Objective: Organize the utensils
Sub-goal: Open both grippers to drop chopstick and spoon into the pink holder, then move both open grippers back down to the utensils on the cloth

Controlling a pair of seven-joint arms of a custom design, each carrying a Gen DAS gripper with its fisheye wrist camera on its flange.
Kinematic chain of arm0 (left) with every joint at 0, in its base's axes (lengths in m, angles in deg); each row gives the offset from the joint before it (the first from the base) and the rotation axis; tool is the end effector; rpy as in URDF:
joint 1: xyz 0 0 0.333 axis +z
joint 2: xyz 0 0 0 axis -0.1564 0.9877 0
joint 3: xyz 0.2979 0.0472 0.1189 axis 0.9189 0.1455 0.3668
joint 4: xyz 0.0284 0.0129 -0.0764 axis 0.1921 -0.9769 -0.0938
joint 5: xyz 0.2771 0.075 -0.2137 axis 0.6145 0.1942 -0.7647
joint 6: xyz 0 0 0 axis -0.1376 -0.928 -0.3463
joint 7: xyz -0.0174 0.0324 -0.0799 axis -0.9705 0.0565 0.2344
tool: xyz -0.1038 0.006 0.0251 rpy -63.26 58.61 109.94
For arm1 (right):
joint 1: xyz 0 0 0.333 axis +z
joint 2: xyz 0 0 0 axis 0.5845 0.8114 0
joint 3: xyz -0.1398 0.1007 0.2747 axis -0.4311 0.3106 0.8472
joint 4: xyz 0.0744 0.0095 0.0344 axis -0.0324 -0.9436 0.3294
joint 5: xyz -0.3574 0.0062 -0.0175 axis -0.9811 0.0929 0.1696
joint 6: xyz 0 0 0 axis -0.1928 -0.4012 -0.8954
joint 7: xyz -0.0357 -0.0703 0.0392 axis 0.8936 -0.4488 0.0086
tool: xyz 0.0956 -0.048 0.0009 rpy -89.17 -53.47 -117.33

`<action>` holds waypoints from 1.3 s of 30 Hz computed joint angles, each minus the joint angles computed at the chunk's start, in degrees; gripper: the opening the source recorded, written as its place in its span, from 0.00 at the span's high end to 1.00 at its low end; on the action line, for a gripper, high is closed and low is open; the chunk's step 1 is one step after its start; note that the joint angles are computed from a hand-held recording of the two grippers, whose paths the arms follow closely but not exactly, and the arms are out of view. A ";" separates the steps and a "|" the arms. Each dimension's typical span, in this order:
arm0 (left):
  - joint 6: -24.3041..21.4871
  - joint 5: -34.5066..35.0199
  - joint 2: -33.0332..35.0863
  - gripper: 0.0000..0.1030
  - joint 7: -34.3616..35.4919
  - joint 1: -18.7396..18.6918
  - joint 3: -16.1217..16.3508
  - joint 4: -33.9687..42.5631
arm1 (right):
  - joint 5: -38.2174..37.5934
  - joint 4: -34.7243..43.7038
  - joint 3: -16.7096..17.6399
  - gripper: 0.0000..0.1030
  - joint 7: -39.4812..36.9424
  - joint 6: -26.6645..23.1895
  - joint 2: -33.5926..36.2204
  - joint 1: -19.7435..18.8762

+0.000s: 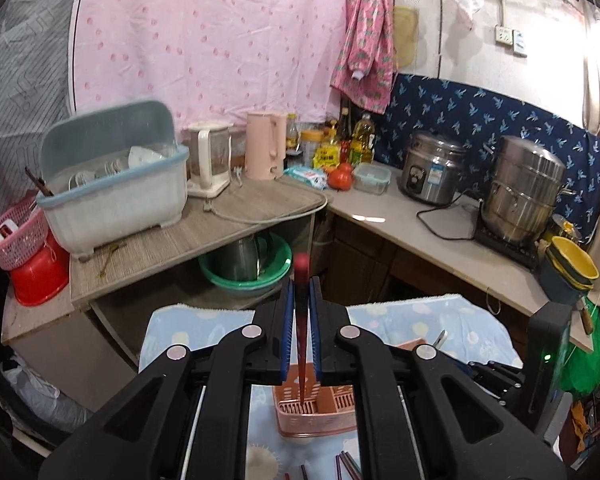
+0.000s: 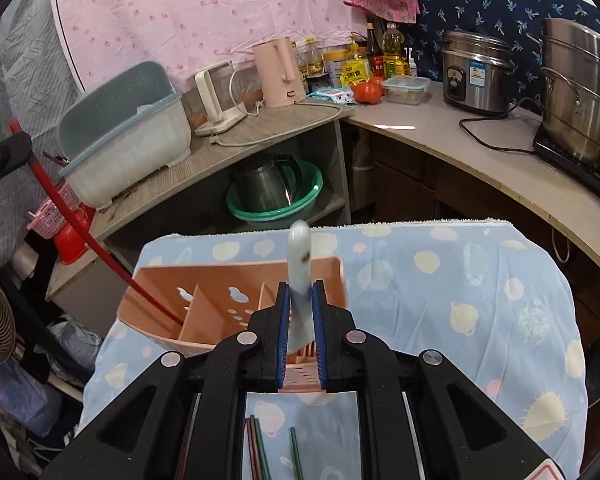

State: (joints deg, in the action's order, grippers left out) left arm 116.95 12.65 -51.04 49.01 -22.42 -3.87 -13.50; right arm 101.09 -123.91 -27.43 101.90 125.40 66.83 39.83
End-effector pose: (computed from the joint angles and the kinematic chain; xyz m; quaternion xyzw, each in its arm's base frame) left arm 0.6512 -0.1606 0.6225 -0.6636 0.5585 -0.3548 0.3489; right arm 0.7327 0.1424 0.5281 -0.7269 0.5570 -0.1518 0.3719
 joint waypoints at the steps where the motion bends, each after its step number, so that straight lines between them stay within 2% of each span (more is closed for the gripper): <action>1: -0.51 0.94 0.12 0.86 -1.11 -0.43 0.56 -0.29 | -0.56 -0.73 -0.50 0.82 0.23 0.79 -0.24 0.38; 2: -0.76 2.17 0.03 0.73 -2.59 -0.84 1.14 -0.79 | -0.92 -2.09 -0.71 0.75 0.14 2.03 -0.89 0.52; 3: -0.65 2.82 -0.04 0.64 -3.48 -0.82 1.29 -1.13 | -1.26 -3.15 -0.85 0.72 0.16 3.04 -1.37 0.61; 5: -0.71 3.41 -0.28 0.64 -4.58 -0.54 1.18 -1.89 | -1.61 -5.38 -0.76 0.68 0.10 4.78 -2.46 0.47; 13: 0.10 3.50 -3.14 0.64 -6.66 0.70 -0.34 -8.05 | 0.38 -15.25 0.69 0.64 -1.65 8.87 -8.29 -1.51; 22: 0.59 6.75 -10.07 0.64 -12.44 2.37 -3.54 -20.07 | 5.95 -30.34 1.34 0.61 -6.78 12.90 -17.82 -3.66; 29: 0.81 5.19 -14.34 0.64 -14.95 4.89 -7.30 -30.01 | 8.58 -42.88 -1.86 0.61 -9.58 15.03 -24.86 -1.79; 39: 1.65 1.68 -19.30 0.64 -14.96 6.38 -11.52 -42.89 | 10.93 -55.17 -6.35 0.61 -12.10 14.80 -31.15 1.46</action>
